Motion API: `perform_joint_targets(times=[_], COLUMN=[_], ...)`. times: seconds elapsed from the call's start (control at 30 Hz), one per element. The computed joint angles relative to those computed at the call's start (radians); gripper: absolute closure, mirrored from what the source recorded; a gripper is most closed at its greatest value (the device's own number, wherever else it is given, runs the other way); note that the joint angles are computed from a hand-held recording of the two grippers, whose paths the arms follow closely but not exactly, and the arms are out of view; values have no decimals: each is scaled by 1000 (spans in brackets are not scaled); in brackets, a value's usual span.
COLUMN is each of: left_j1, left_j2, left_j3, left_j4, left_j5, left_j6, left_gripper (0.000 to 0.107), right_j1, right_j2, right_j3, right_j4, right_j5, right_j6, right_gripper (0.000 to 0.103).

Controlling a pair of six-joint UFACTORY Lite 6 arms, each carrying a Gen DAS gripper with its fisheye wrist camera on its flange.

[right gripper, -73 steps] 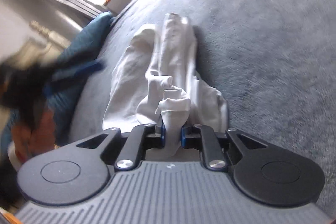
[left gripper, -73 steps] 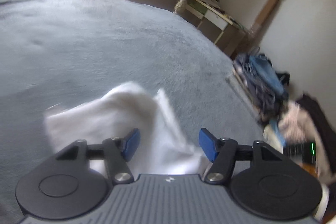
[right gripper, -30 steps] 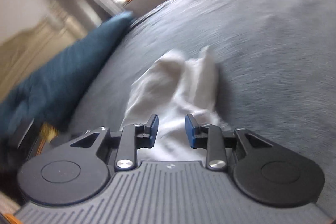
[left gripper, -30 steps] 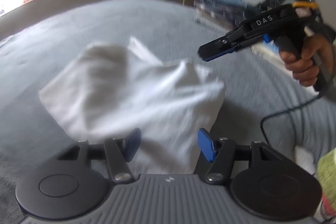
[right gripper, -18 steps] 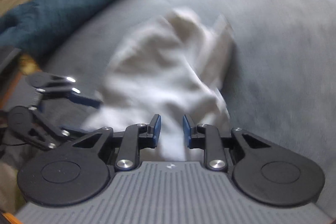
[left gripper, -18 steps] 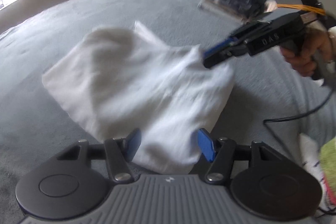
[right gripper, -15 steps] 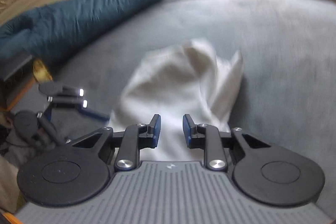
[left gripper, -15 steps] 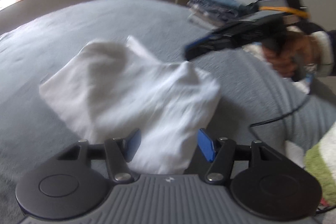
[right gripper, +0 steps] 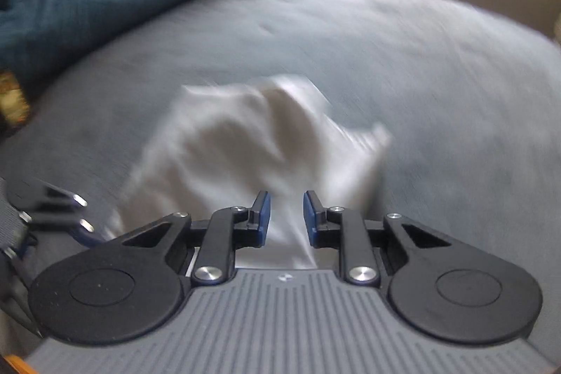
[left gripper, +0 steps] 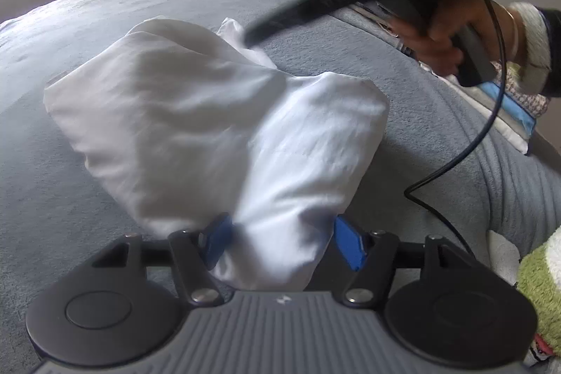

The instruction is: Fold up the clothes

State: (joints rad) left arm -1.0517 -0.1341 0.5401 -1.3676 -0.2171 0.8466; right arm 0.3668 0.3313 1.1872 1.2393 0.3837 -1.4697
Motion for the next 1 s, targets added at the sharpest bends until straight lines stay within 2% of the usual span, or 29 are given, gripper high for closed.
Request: perform_joint_targets(times=[0.13, 0.23, 0.27, 0.33, 0.47, 0.53, 0.6, 0.7, 0.77, 0.83, 0.93, 1.0], left_j1=[1, -2, 1, 9, 44, 46, 40, 20, 18, 21, 39, 43], left_j2=[12, 7, 5, -4, -8, -4, 5, 23, 22, 18, 19, 21], left_j3=[0, -6, -7, -14, -25, -22, -15, -2, -1, -4, -20, -19], left_j4=[103, 127, 138, 174, 377, 425, 420, 337, 319, 332, 471, 499], left_j5=[-1, -2, 2, 12, 40, 46, 43, 22, 22, 25, 28, 31], left_j6=[-91, -105, -115, -159, -358, -405, -391, -295, -278, -294, -436, -464], left_gripper=[39, 38, 38, 38, 37, 36, 35, 34, 34, 34, 34, 34], right_j1=[74, 98, 87, 67, 62, 65, 69, 55, 27, 17, 8, -5], right_j2=[159, 358, 407, 417, 347, 400, 501, 759, 896, 907, 786, 719], right_j3=[169, 346, 394, 441, 451, 539, 677, 991, 1169, 1189, 1025, 953], right_j4=[23, -222, -304, -343, -246, -218, -268, -415, -421, -394, -309, -213], right_j5=[-4, -117, -113, -64, 36, 78, 99, 130, 196, 220, 199, 259], right_j6=[-42, 206, 308, 388, 266, 274, 371, 667, 794, 794, 676, 545], right_gripper=[83, 87, 88, 88, 87, 87, 87, 89, 96, 96, 92, 91])
